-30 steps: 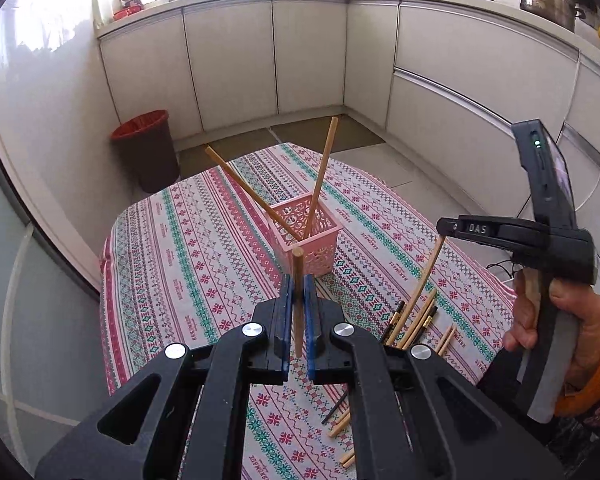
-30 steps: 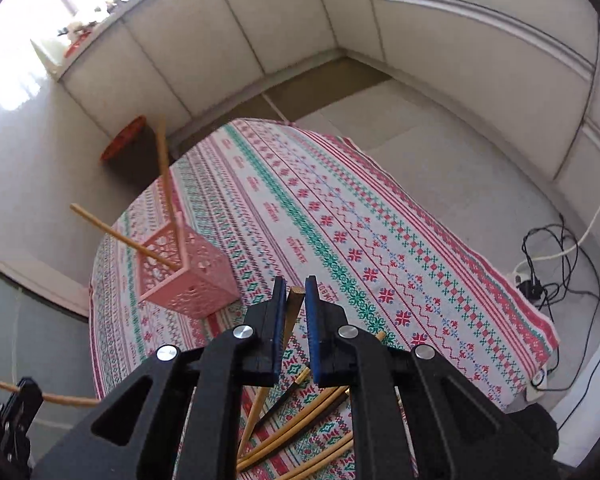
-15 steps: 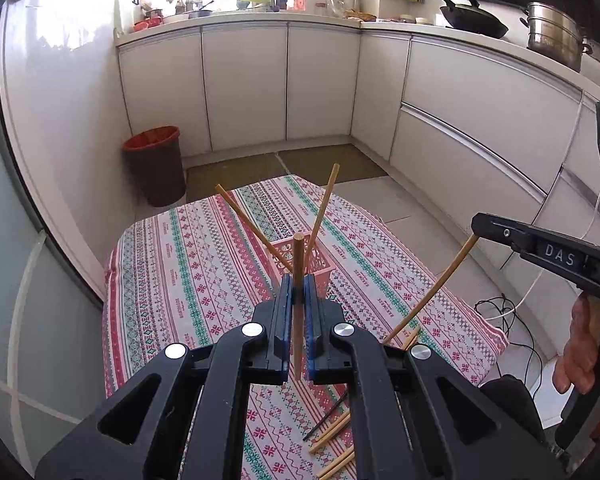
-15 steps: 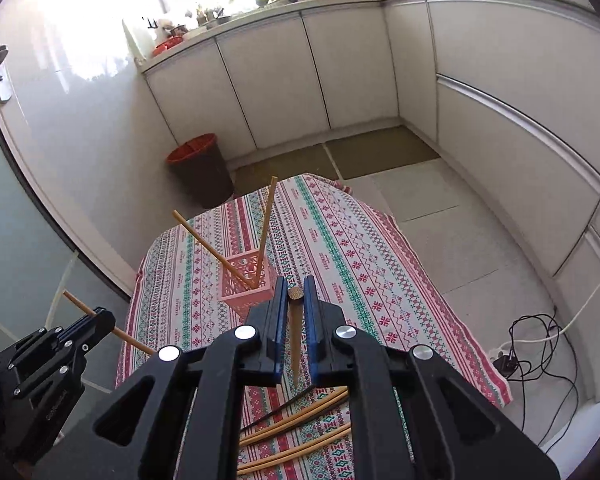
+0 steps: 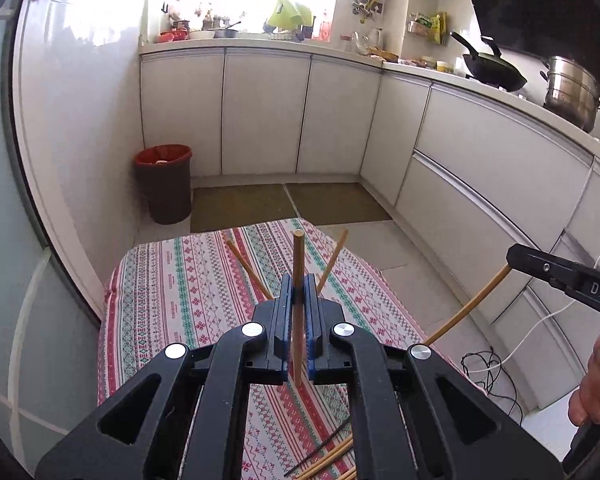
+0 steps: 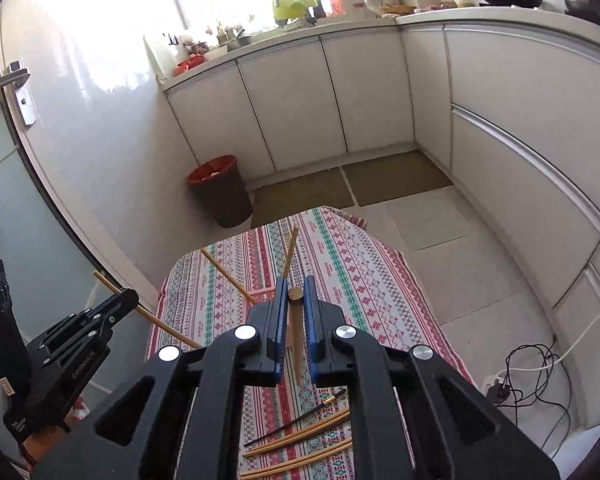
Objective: Organize utensils
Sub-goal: 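Lift both held chopsticks upright and carry them over the pink holder, then open both tools to drop the chopsticks into the pink holder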
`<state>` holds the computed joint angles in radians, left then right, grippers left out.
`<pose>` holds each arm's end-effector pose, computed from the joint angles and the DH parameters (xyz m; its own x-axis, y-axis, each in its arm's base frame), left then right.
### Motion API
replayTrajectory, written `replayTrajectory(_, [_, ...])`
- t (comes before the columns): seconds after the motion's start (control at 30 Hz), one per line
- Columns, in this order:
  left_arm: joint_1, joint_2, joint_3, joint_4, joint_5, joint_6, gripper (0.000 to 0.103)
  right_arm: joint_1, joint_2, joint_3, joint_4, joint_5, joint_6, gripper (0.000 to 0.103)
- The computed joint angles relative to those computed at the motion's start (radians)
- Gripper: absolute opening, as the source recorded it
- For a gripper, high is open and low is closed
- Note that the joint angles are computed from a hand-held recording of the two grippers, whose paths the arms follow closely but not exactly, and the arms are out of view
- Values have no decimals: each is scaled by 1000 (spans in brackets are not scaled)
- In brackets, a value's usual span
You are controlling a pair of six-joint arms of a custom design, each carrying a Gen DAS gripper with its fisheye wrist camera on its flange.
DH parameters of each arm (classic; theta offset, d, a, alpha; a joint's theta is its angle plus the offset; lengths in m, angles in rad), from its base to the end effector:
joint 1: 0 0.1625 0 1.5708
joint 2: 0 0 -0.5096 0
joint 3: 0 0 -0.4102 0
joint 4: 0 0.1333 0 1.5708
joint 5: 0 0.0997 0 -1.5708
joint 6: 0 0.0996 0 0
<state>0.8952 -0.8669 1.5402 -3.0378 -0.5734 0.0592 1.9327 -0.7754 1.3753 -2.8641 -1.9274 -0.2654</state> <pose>-0.3053 -0.7279 0.3284 -0.7705 -0.0955 -0.6302 0.4849 0.5538 -0.6769 0.3891 -0.7496 0.2796 -0.8505 -0.3075 0.4267 -0.5134 0.6618 -0.5464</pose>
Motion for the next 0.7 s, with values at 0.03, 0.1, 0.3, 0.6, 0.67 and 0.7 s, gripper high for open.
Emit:
replayTrajectory(0.03, [1,7,-16,-12,2,16,5,4,2,-12,-3,5,-7,8])
replayTrajectory(0.1, [1,28,-59,-30,18,58,5,10,5,-34,-6,14,-18,8])
replayTrajectory(0.3, [21,91,-180,-54,30,130,5,23,44,-124,0,35,-32,8])
replayTrajectory(0.6, [78,141,-246,31,-9,58,6,23,125,-239,52,41,-8,8])
replayTrajectory(0.67, [87,148,-245,35,4,52,12,21,142,-256,57,38,-9,8])
replayTrajectory(0.7, [91,146,-244,57,10,28,24,20,149,-261,57,35,-12,8])
